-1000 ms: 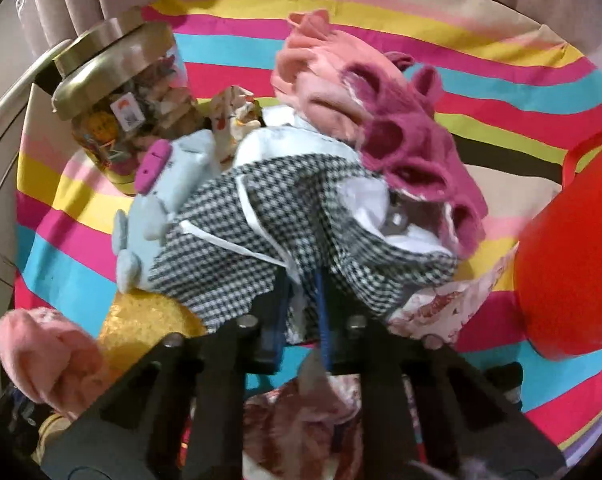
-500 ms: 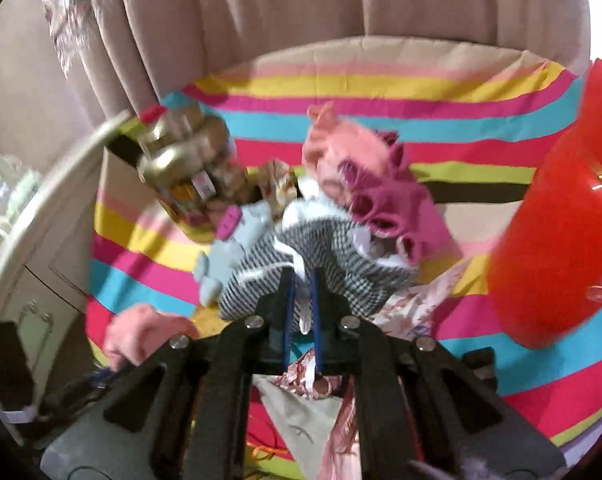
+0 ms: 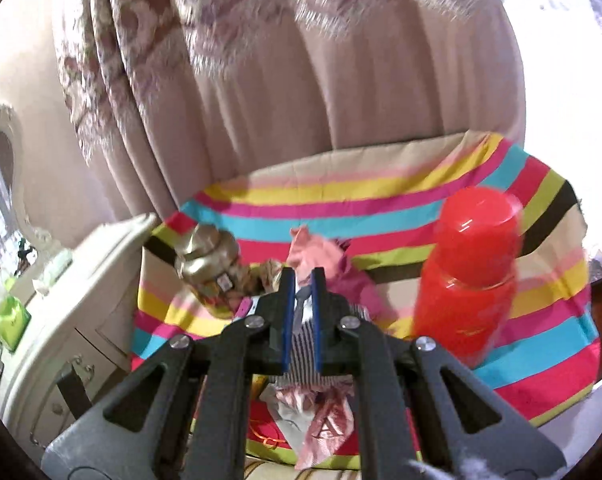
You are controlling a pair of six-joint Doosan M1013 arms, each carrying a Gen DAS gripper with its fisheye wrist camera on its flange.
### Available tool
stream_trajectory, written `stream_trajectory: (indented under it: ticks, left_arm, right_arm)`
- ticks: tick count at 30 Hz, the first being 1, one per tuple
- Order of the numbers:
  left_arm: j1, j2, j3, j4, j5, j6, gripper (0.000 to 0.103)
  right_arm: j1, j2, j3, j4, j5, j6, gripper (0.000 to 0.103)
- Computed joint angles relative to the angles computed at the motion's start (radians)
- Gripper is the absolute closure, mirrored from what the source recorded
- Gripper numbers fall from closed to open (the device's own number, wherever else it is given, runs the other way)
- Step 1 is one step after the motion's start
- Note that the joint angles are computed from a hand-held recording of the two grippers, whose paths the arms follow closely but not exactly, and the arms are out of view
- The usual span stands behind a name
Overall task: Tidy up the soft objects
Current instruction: 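Carry both items into the white box and open both tools, then move both open tools back over the pile of soft items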
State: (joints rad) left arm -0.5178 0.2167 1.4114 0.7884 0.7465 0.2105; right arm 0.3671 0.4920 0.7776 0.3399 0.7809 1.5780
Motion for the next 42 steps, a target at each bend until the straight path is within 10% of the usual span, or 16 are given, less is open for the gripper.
stream_trajectory:
  ticks: [10,19,36,39,42]
  left_arm:
    - [-0.057,-0.003,-0.052,0.008,-0.043,0.12,0.079]
    - [-0.101,0.092,-0.204,-0.44,-0.121,0.593,0.079]
    - [-0.177,0.324,-0.549,-0.838,0.104,0.987,0.067]
    - [-0.183,0.35,-0.59,-0.829,0.141,0.982,0.042]
    - [-0.181,0.349,-0.586,-0.826,0.132,0.974,0.038]
  right_arm:
    - [-0.068,-0.157,0.187,-0.144,-0.095,0.119,0.093]
    - [-0.164,-0.269,0.389,-0.291,-0.032,0.288,0.093]
    - [-0.254,-0.275,0.489,-0.197,0.105,0.25,0.092]
    - [-0.256,-0.254,0.479,-0.19,0.166,0.241,0.067]
    - [-0.251,-0.263,0.498,-0.2,0.151,0.232,0.038]
